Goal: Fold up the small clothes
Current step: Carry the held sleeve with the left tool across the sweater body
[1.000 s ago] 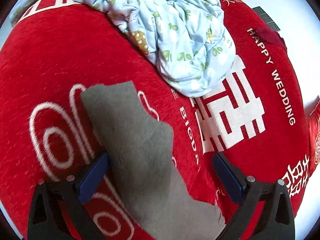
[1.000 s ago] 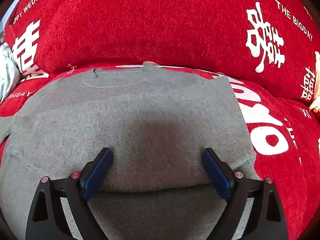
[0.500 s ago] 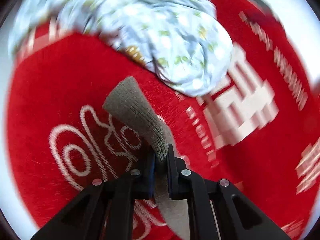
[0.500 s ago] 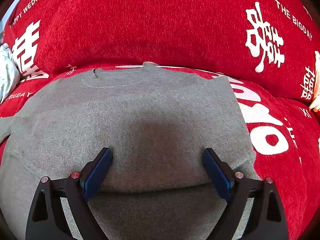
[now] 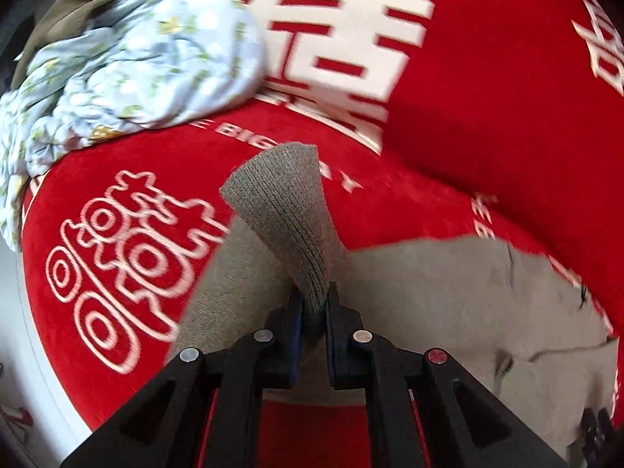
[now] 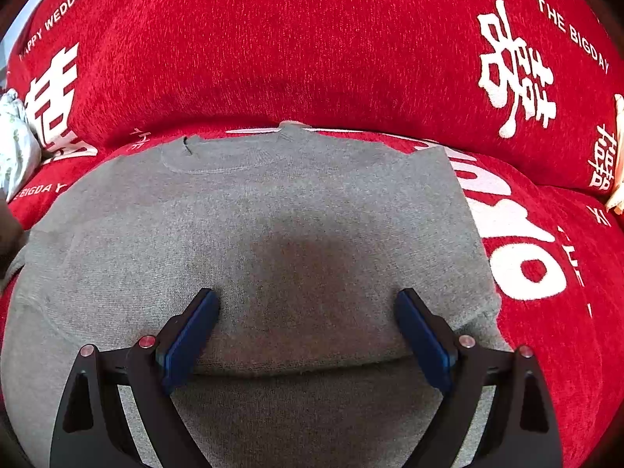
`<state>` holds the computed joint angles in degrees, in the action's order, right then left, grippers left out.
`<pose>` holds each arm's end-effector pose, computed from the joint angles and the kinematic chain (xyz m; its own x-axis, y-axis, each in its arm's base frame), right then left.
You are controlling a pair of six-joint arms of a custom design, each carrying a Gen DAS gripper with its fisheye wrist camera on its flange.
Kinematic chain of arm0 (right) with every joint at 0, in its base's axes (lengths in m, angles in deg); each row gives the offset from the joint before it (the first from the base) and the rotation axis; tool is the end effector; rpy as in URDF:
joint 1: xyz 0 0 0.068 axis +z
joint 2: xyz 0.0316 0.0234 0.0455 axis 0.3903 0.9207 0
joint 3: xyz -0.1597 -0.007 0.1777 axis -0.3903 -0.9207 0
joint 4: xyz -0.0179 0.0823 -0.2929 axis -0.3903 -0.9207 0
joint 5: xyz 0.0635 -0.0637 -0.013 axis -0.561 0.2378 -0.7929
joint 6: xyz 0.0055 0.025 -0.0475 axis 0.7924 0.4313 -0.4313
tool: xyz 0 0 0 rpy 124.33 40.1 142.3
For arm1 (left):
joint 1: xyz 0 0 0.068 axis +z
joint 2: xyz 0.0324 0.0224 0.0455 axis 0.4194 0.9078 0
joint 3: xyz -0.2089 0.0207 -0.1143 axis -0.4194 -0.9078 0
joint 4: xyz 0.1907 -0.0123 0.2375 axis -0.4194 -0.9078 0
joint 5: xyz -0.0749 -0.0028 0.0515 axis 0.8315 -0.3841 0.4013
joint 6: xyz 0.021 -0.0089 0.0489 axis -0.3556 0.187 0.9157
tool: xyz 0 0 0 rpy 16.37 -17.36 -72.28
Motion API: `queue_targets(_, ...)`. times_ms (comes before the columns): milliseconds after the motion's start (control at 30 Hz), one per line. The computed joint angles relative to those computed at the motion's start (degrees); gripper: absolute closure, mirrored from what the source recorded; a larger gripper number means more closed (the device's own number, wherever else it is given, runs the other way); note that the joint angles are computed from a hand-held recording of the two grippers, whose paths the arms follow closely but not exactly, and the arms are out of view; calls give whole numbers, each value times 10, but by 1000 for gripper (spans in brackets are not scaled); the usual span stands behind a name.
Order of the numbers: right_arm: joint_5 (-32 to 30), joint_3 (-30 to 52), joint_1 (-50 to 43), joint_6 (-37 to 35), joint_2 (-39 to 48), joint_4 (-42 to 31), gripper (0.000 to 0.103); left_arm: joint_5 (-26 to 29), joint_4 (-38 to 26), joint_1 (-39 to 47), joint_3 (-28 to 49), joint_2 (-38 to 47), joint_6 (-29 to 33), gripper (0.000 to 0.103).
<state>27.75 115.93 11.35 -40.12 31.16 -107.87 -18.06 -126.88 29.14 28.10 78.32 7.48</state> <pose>0.3240 -0.0559 0.1709 -0.7995 -0.2349 -0.5528 -0.3034 0.9522 0.0342 0.2112 0.0278 0.2033 -0.5779 -0.6169 -0.5343 -0.7136 0.6996 -0.0360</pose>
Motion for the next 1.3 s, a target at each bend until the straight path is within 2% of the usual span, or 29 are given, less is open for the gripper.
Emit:
queue_targets(100, -5, -1, -1, 3, -1, -1, 9, -9, -10, -60, 28, 52, -35, 92)
queue_targets(233, -20, 0, -7, 5, 1, -4, 9, -12, -15, -108, 46, 77, -69, 92)
queue_targets(633, -35, 1, -12, 10, 1, -8, 7, -49, -36, -230, 145, 211, -130, 92)
queue_targets(1033, -72, 20, -27, 0, 12, -38, 3, -61, -70, -309, 250, 337, -180, 92)
queue_targets(1300, -86, -16, -69, -92, -50, -91, 3, -60, -73, -346, 302, 390, -196, 92)
